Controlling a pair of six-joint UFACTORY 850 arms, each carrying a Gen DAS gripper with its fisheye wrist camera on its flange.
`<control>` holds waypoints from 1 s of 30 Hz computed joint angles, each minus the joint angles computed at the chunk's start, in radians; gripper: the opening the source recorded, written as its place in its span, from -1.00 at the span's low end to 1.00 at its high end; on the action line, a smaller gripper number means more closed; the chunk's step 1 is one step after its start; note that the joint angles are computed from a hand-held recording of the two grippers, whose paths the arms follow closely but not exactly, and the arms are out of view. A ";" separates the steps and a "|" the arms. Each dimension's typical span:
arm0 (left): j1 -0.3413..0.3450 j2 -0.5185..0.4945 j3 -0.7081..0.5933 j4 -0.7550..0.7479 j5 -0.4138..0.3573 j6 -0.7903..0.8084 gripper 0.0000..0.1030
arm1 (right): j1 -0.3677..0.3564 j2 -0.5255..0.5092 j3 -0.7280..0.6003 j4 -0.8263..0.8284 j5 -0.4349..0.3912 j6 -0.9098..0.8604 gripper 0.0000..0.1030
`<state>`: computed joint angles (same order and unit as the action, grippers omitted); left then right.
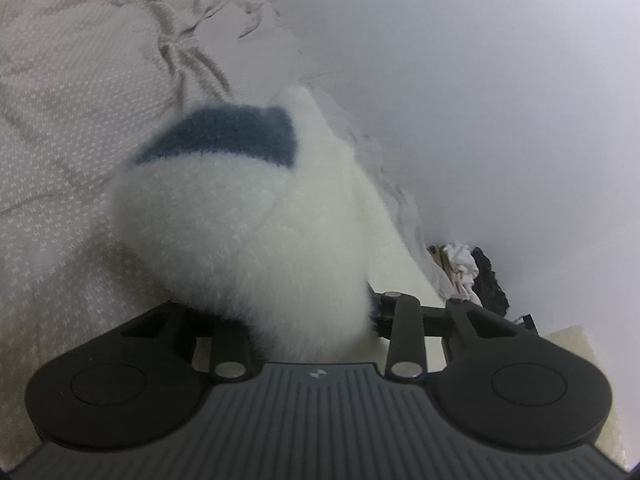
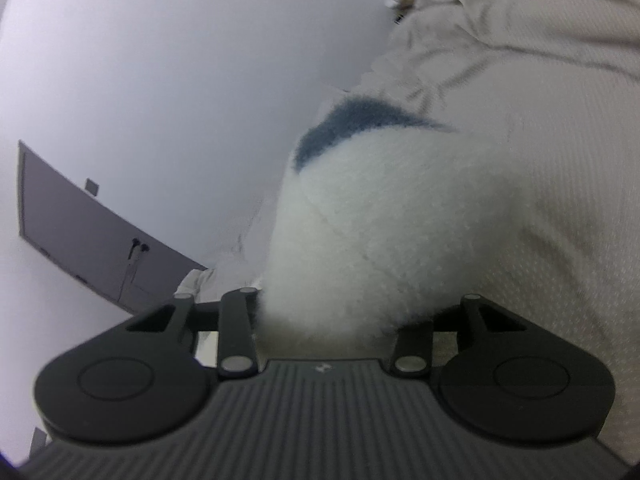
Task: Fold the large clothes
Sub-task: 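Lift the sweater bundle with both tools and carry it toward the headboard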
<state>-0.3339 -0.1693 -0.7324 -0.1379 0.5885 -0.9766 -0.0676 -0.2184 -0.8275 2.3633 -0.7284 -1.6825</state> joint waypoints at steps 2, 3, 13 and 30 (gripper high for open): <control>-0.008 0.020 0.011 0.010 0.001 -0.007 -0.22 | -0.014 0.022 0.006 -0.029 -0.005 0.000 -0.11; -0.013 0.030 0.014 0.016 0.002 -0.004 -0.22 | -0.015 0.030 0.011 -0.034 -0.007 -0.007 -0.11; -0.098 0.057 -0.120 -0.026 -0.096 0.126 -0.22 | -0.146 0.135 -0.007 -0.192 -0.054 0.084 -0.12; -0.253 -0.485 -1.015 0.101 -0.346 0.179 -0.22 | -0.466 -0.021 -0.310 -0.257 -0.123 0.114 -0.11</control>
